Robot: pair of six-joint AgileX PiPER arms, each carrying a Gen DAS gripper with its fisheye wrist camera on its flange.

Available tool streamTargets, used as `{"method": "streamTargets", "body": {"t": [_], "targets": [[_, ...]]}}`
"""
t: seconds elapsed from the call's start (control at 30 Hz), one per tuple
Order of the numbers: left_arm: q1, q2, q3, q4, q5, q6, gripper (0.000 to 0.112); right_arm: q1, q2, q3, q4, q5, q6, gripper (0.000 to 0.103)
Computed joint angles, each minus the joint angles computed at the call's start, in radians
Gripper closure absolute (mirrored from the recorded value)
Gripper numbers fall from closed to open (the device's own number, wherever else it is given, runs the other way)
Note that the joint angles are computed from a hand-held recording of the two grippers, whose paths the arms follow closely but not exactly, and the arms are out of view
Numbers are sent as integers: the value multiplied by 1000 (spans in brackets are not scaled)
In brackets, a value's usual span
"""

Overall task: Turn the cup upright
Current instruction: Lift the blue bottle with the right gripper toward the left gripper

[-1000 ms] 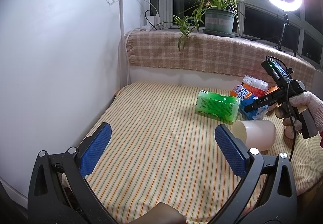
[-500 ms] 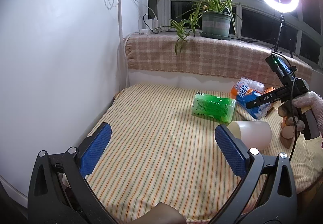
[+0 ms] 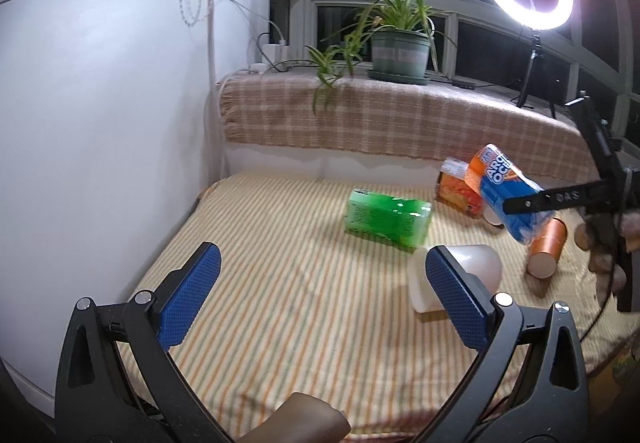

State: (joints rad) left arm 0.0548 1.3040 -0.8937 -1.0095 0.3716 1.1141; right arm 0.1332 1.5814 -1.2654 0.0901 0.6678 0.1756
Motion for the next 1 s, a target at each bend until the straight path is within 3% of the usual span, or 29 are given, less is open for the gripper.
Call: {"method": "streamTargets", "body": {"t": [0.3,0.5,0.7,1.0], "targets": [[-71,27,-19,61,41,-80,9,53,-275,338,3,-122,185,34],[-87,53,-48,66,141,-109,9,82,-355,530,78,-215,282,34],[-121,55,-50,71,190,-123,9,56,-377,652,264,-301,236,34],[-149,85,-81,105,253,-181,9,60,-338,692,352,-351,199,34]]}}
